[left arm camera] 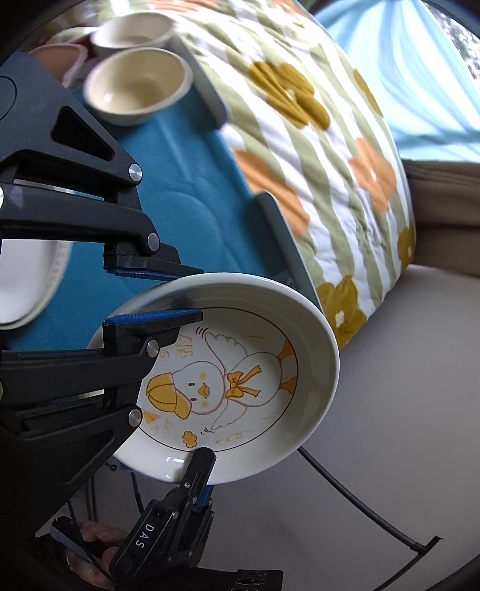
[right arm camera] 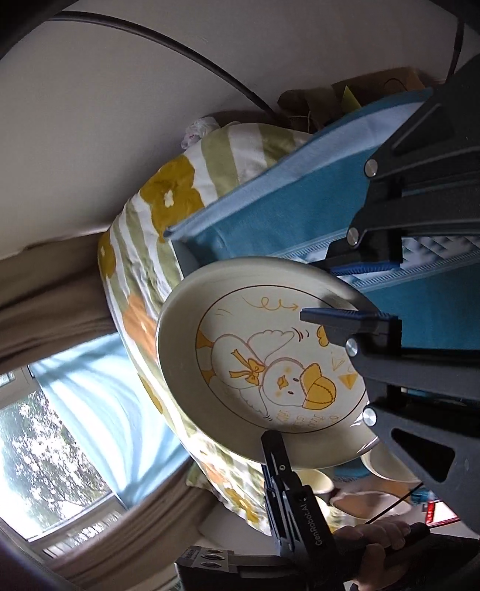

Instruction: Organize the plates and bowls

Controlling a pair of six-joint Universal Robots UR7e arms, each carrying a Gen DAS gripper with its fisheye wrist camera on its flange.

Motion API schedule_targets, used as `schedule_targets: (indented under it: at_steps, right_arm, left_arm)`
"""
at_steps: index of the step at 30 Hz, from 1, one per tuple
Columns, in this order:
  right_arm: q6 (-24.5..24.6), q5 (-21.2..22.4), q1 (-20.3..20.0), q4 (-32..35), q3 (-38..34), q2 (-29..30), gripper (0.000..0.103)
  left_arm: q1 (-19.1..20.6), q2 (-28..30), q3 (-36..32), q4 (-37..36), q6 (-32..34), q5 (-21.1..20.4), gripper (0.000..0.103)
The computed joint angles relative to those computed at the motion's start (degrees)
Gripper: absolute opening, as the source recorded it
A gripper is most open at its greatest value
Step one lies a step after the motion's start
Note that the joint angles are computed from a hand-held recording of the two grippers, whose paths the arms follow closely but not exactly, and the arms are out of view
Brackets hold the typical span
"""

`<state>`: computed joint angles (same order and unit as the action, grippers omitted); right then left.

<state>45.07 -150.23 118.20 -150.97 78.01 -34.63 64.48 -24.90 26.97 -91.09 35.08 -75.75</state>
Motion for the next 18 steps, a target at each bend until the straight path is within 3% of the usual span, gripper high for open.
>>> schedule_targets:
  at_steps: [6, 10, 18]
  right_arm:
    - [2.5, 3.6, 2.9, 7.0, -4.6, 4.5, 0.015]
    - [1.8, 7.0, 3.1, 8.0, -6.5, 7.2, 0.015]
    - [-6.0, 13.0, 1.3, 7.1, -11.4, 12.4, 0.015]
  left_arm:
    - [3.0, -12.6, 16.4, -5.4, -4.8, 3.1, 0.012]
    - [5.1, -17.3, 21.7, -6.2, -6.5, 5.8, 0.013]
    - [8.6, -20.3, 25.9, -8.8, -10.5, 9.4, 0.013]
